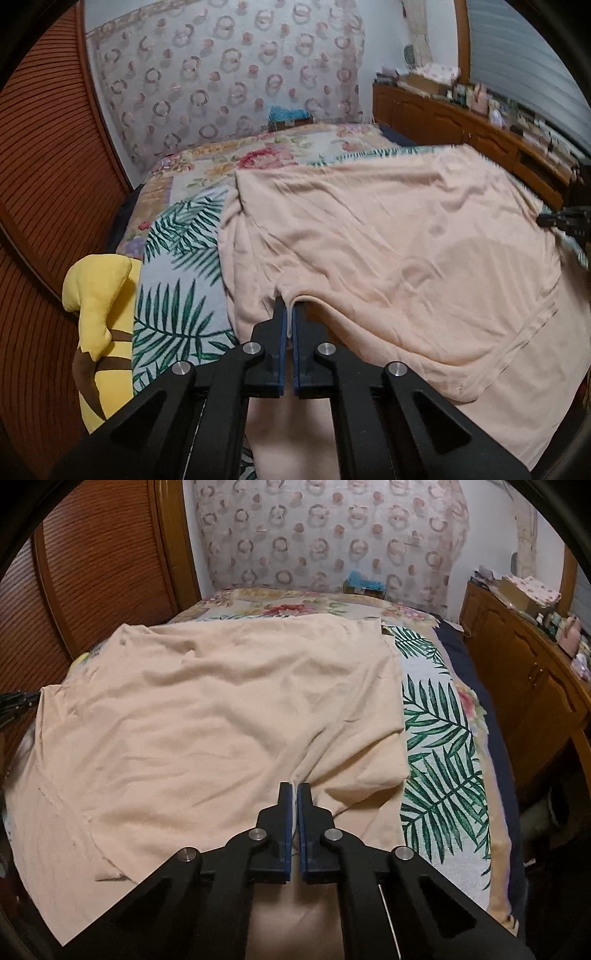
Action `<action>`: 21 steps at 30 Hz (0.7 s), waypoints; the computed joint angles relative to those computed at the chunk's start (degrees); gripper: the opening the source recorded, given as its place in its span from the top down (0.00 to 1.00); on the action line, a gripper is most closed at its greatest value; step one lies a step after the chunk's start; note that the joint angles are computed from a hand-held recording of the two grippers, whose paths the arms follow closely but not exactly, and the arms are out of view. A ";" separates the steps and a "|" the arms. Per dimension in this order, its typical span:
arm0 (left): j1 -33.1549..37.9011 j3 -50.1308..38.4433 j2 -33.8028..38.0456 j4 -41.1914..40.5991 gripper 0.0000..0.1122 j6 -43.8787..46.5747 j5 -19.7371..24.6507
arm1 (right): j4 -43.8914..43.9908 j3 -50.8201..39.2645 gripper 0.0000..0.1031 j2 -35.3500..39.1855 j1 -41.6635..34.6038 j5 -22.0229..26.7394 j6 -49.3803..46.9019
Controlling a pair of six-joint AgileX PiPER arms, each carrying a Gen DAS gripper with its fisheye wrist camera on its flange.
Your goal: Fold small clothes
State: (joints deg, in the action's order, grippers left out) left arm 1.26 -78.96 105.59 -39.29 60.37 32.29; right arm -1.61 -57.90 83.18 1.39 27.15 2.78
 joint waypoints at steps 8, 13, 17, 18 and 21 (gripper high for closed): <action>3.53 3.38 -6.88 -11.67 0.98 8.78 3.14 | -0.10 1.57 0.99 -9.23 0.08 -1.20 -0.13; 7.42 7.83 -12.53 -17.42 0.98 14.34 7.05 | 1.85 3.31 0.99 -16.22 1.47 1.43 -2.56; 12.04 13.72 -17.79 -21.65 0.98 19.96 10.73 | 1.28 6.98 0.99 -23.65 2.94 4.22 -3.10; 13.54 15.06 -18.96 -22.41 0.98 20.99 12.29 | 2.16 7.77 0.99 -25.88 3.09 5.54 -3.92; 17.64 19.44 -22.51 -23.32 0.98 23.85 15.81 | 2.81 9.46 0.99 -31.25 2.97 8.79 -4.96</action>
